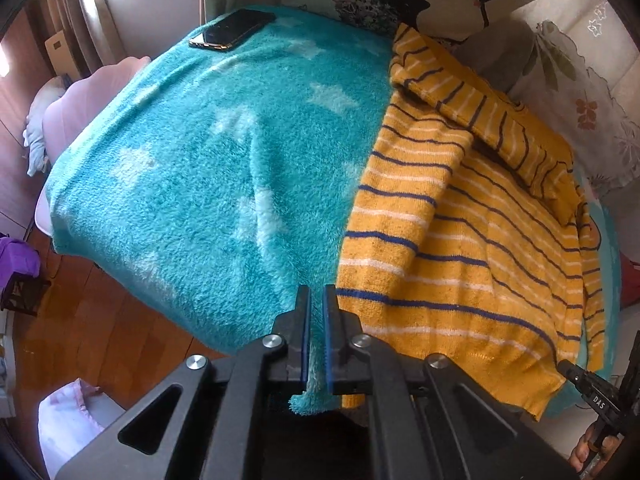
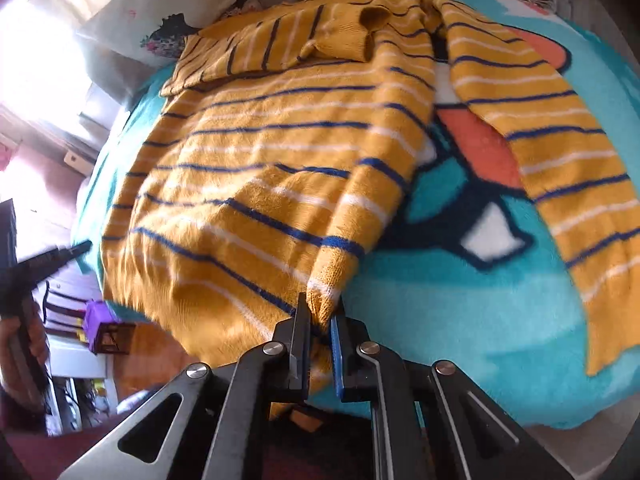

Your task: Fold small clothes

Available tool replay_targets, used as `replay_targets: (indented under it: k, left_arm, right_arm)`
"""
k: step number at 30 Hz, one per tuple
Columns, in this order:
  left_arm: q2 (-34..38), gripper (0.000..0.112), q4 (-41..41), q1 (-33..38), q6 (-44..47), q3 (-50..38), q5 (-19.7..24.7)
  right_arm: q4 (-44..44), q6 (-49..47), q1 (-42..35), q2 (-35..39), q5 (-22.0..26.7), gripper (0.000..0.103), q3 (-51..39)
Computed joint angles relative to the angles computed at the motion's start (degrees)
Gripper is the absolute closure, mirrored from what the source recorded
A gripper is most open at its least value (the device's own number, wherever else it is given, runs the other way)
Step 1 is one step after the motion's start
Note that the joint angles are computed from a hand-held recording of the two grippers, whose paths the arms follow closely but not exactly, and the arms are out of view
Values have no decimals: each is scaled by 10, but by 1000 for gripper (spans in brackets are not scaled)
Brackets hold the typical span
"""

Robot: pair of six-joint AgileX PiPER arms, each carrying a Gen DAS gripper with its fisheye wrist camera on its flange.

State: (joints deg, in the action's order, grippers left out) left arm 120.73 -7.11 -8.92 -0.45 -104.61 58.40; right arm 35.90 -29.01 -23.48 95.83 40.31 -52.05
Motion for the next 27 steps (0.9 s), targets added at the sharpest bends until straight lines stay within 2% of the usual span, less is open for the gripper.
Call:
replay_targets:
  k: [2,4,5,7,8,9,14,16,17,18,21,23,27]
  left_arm:
    - [-3,100,5,-1,-6,-15,3]
    - [-7,83,7,-5,-15,-26,1]
    - [-8,79,6,-7,-19,-31,-3]
    - [-4,72,6,-14,-26,-51,-2]
    - [0,72,4,-18,-27,-62,2]
    - [6,71,3,-23,-28,-76,7]
    - [43,71,4,-51,-34,-138,37]
    - [53,70,9,-62,-38,-156,43]
    - [56,69,13,-66,-40,-163,45]
    - [58,67,18,-70,-43,-171,46]
    - [63,64,24,-76,-53,-189,49]
    - [63,63,24,-74,-54,-195,49]
    - [69,62,23,-65,-51,-209,55]
  right_arm:
    - [62,-51,-63,-22,27,93,16]
    - [66,-43,-128,-70,1,92,44]
    - [48,-22,-155,-92,-22,90,54]
    - [22,13,-219,-113,-62,67,64]
    - [13,26,-242,-112,-77,49,63]
    - [9,29,-265,-102,-97,45,62]
    - [-57,60,-259,-13,-121,45,25]
    - [-90,94,-233,0,-144,48,28]
    - [-93,88,-235,-2,-142,68,26]
    - [-73,61,-241,6,-117,92,14]
    - [-22,-10,-289,9,-68,94,-16]
    - [-49,11,-313,5,-58,94,-48]
    - [-126,98,-388,24,-25,95,-182]
